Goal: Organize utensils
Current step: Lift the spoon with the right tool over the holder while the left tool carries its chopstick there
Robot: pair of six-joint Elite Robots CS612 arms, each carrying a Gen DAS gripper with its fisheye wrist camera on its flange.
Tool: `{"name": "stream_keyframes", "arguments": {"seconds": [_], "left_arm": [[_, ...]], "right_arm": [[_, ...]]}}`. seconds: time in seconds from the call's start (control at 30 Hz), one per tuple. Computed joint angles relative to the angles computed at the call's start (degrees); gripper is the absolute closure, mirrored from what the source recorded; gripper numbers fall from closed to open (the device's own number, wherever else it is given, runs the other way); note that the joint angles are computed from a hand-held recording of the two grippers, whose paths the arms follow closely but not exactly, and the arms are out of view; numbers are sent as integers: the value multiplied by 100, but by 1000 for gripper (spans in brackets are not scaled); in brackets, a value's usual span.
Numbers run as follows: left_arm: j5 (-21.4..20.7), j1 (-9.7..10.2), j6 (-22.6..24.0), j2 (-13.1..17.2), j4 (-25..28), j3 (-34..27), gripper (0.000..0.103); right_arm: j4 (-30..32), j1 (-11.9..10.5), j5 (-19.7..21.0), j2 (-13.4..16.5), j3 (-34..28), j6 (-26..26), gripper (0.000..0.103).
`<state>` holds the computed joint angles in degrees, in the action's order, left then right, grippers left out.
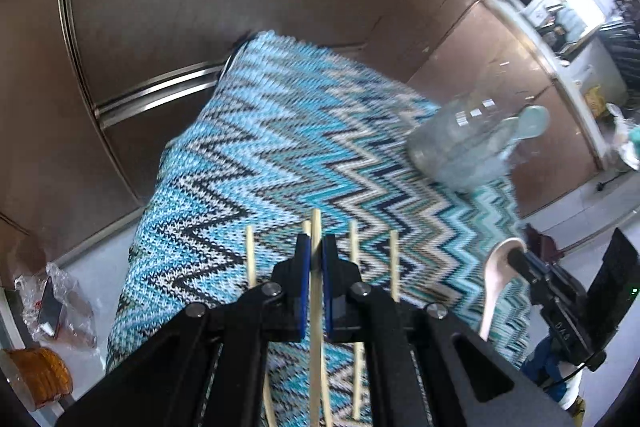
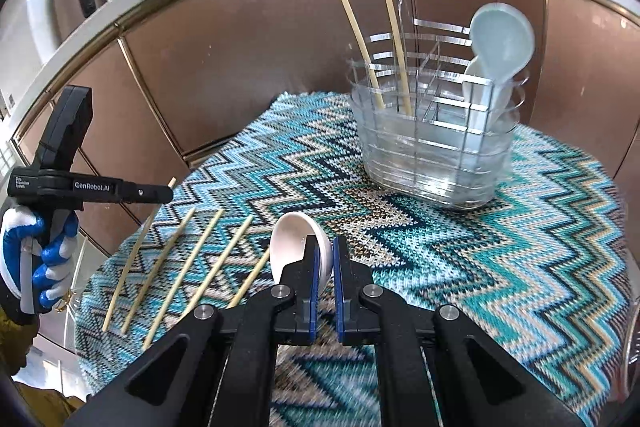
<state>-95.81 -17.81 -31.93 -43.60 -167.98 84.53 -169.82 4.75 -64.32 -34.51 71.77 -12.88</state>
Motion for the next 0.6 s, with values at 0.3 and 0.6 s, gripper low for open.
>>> {"name": "stream_keyframes", "arguments": {"seconds": [0.3, 0.6], "left_arm": [[39, -126, 207, -433, -1075, 467, 98], [197, -306, 814, -405, -1607, -134, 98]], "right_arm": [[-1029, -3, -321, -548, 795, 156, 96], [-1767, -72, -756, -676, 576, 439, 96]]}}
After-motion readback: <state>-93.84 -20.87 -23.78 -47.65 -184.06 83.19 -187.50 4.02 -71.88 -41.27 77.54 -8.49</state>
